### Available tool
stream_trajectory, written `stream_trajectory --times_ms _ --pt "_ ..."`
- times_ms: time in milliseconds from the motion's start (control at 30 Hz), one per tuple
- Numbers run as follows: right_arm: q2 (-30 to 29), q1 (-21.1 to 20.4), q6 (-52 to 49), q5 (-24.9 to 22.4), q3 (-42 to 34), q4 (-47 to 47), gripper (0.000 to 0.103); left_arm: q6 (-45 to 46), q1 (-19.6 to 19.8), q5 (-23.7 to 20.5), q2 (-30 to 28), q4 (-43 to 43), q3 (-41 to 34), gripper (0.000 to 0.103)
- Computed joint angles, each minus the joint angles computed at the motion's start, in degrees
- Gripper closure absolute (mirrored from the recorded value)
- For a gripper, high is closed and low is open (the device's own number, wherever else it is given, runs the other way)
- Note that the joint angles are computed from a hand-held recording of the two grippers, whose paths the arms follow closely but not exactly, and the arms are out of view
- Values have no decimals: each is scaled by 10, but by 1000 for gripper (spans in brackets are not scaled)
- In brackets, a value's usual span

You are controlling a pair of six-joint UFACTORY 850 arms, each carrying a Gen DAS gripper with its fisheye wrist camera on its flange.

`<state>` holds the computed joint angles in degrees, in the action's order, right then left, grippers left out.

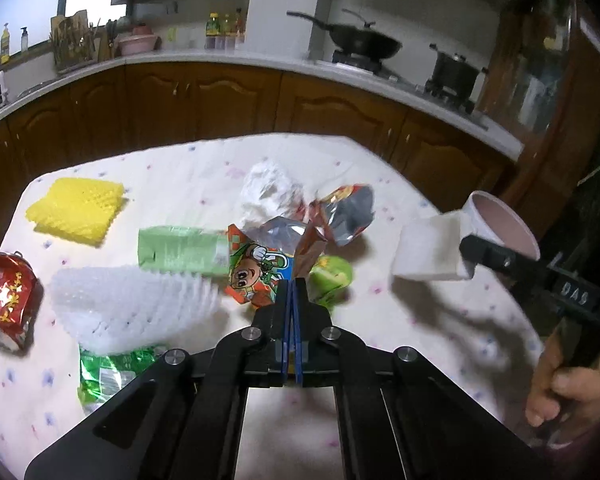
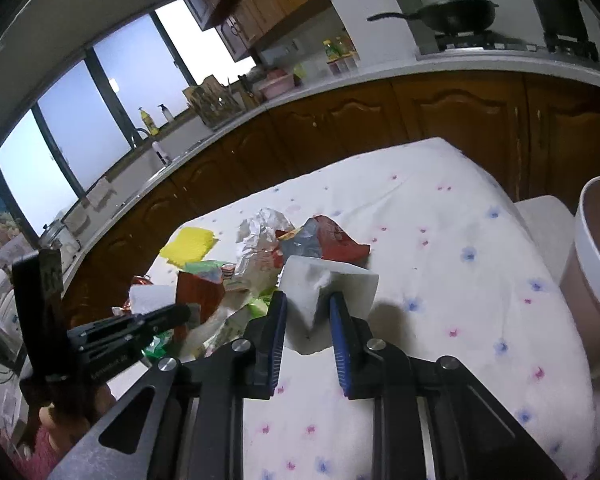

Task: Collect trash
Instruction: 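Grasp the cartoon snack bag with the left tool while the right tool grasps the white tissue, then carry the snack bag and tissue with both tools over the pink bin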

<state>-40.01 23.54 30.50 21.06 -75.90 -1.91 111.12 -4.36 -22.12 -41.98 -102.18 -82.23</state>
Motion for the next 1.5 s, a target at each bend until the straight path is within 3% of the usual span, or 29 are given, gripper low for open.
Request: stream_trajectory --times_ms 167,633,1500 --pt "27 -4 -15 30 38 20 81 5 1 -38 19 -25 18 102" --pt "90 -22 -79 82 128 100 81 -48 -32 -64 23 -10 24 102" --pt "173 -70 -113 144 246 175 81 -93 -113 -69 -3 52 -32 102"
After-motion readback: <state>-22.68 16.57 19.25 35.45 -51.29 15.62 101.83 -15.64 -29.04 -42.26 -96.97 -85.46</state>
